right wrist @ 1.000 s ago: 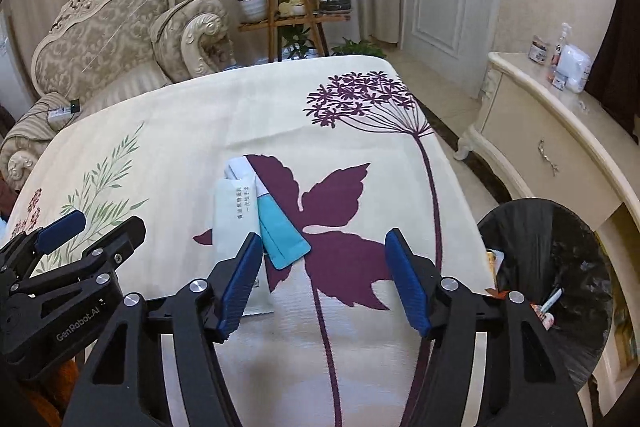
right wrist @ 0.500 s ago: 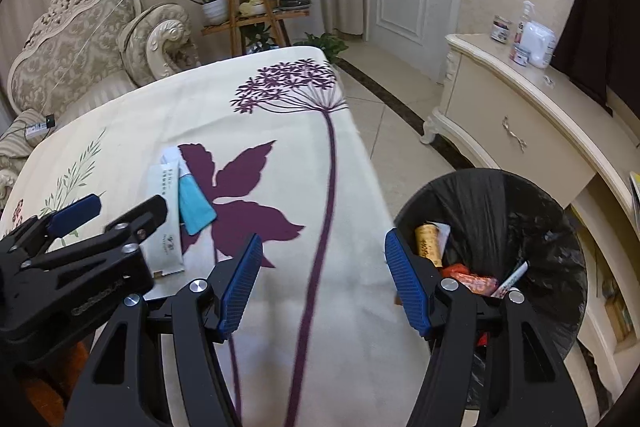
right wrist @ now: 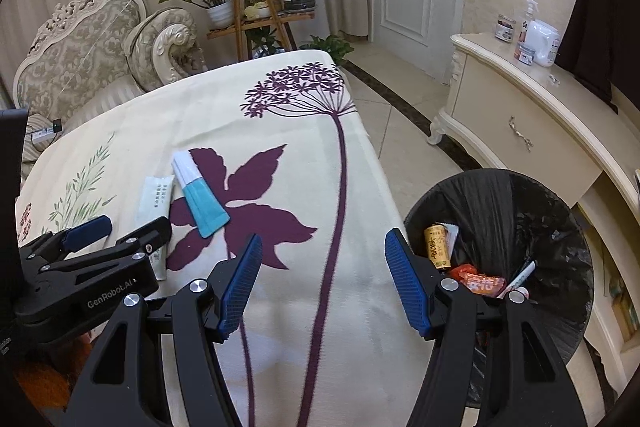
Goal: Collect trash
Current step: 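Move both open tools back over the white sachet and teal tube, then grasp the white sachet with the left tool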
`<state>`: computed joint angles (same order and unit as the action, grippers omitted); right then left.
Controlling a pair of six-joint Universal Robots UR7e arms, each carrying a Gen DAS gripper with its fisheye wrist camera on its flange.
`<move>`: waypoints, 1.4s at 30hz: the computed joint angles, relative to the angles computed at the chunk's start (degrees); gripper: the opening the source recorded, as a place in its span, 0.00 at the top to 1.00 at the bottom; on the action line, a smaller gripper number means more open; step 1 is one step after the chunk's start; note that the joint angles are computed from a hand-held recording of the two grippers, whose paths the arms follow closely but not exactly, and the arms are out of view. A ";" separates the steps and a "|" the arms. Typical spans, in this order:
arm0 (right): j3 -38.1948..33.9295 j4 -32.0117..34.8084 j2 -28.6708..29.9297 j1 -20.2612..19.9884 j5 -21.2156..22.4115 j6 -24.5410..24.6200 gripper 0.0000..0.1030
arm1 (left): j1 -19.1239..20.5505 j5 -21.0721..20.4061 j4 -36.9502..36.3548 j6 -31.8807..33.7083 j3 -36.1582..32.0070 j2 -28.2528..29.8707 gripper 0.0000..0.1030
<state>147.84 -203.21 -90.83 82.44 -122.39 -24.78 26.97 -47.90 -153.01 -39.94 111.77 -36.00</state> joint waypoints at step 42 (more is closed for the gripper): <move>-3.50 0.80 7.85 5.46 -2.39 1.33 0.39 | 1.95 1.55 -8.42 3.40 7.78 -6.57 0.40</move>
